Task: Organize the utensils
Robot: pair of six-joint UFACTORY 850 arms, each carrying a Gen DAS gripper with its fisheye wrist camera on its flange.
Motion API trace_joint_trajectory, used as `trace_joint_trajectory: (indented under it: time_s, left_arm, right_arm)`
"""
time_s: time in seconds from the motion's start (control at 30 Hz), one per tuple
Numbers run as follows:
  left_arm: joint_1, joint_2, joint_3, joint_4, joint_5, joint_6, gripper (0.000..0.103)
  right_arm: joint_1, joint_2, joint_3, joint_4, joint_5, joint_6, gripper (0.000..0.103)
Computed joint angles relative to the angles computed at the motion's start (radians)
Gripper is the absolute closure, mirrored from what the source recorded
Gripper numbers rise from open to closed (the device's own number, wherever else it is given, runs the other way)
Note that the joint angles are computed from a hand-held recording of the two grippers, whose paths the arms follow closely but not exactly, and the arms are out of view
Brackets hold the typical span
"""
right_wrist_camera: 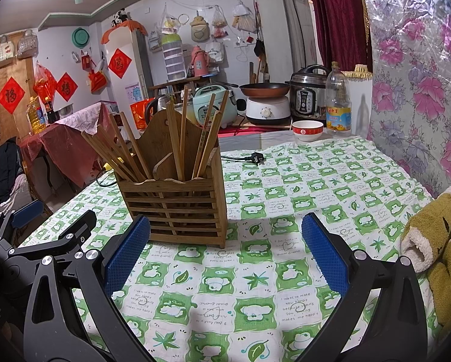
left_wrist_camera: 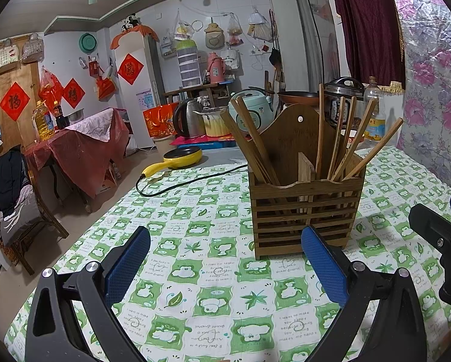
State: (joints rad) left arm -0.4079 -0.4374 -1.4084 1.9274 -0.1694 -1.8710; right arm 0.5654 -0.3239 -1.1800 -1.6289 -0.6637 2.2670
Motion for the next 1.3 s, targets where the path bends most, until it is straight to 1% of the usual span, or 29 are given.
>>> trace_joint_trajectory:
  time_s: [0.17, 0.4, 0.57, 0.87, 0.97, 1.13, 1.3]
  left_arm:
    - [-0.001, 0.000, 0.000, 0.007, -0.001, -0.004, 0.005]
    - [0.007, -0.002, -0.004, -0.036, 0.020, 0.038, 0.005]
    - [0.008, -0.002, -0.001, 0.031, 0.010, -0.028, 0.005]
    - [0.007, -0.003, -0.002, 0.030, 0.006, -0.026, 0.005]
    - [0.006, -0.003, -0.002, 0.009, 0.009, -0.005, 0.005]
    - [0.003, -0.001, 0.000, 0.027, 0.002, -0.020, 0.005]
    - [0.001, -0.001, 0.000, 0.004, 0.003, -0.002, 0.005]
  right_arm:
    - [0.000, 0.001, 0.001, -0.002, 0.000, 0.003, 0.006]
    - [0.000, 0.001, 0.001, -0.003, 0.000, 0.003, 0.006]
    - [-0.001, 0.002, 0.003, -0.004, 0.001, 0.004, 0.006]
    - [-0.002, 0.002, 0.004, -0.007, 0.001, 0.007, 0.006]
    - [-0.002, 0.002, 0.004, -0.006, 0.001, 0.007, 0.006]
    - [-0.002, 0.003, 0.004, -0.007, 0.001, 0.007, 0.006]
    - [-0.002, 0.002, 0.004, -0.007, 0.001, 0.007, 0.006]
